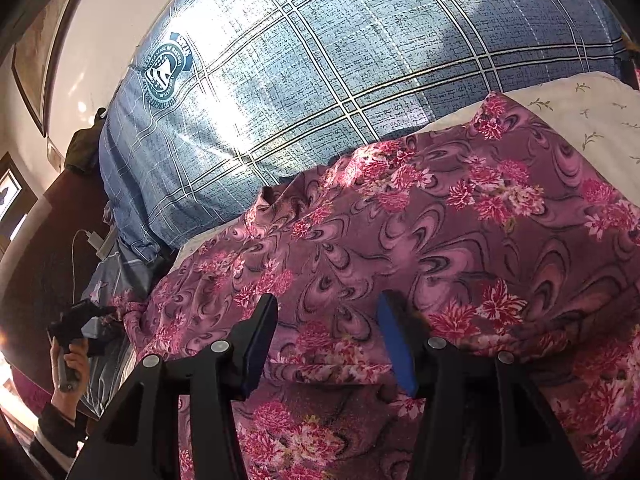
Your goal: Fold small clothes
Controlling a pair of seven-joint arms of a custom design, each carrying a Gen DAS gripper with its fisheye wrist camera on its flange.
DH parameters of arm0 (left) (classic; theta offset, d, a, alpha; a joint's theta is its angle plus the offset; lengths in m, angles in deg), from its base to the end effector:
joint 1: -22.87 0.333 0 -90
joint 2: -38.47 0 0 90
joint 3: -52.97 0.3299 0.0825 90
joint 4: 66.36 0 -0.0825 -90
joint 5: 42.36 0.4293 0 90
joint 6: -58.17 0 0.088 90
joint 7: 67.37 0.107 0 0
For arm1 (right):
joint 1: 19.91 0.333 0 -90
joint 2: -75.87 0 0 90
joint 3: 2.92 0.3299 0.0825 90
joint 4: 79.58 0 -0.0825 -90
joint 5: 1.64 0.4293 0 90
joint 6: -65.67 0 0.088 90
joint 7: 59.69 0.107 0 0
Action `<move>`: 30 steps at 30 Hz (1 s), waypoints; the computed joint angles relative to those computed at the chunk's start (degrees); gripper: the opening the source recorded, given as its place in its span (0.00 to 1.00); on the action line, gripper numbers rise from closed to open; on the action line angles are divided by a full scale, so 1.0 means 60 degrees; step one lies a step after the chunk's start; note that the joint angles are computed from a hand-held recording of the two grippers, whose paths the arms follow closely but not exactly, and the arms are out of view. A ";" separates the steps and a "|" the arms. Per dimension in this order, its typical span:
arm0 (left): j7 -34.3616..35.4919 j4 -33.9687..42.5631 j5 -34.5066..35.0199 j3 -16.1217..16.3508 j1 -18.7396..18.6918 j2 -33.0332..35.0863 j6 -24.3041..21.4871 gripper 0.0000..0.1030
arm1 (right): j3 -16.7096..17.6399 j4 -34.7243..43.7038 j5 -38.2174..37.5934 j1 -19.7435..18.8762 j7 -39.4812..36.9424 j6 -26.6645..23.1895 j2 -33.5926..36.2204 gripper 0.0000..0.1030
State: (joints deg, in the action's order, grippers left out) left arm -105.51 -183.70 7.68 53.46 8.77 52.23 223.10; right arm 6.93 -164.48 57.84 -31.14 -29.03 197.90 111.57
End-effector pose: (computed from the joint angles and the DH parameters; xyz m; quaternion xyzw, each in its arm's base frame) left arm 0.6268 -0.1970 0.3584 -0.9232 0.1668 -0.3351 0.0874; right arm 0.7836 -0.0265 0.3339 -0.7193 0.5297 0.0310 0.4483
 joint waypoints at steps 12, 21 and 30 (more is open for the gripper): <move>0.3034 0.1585 -0.0808 -0.0421 -0.0013 -0.0084 -0.2893 0.60 | 0.0043 0.0072 0.0093 -0.0071 -0.0031 -0.0117 0.0071 0.53; 0.4825 0.2388 -0.3283 -0.0601 0.0710 0.1217 -0.1808 0.59 | 0.0026 0.0022 0.0161 -0.0077 -0.0095 -0.0129 0.0041 0.53; 0.6871 0.3954 -0.5012 -0.0492 0.0689 0.2708 -0.2185 0.54 | 0.0044 0.0119 0.0269 -0.0146 -0.0098 -0.0321 0.0113 0.54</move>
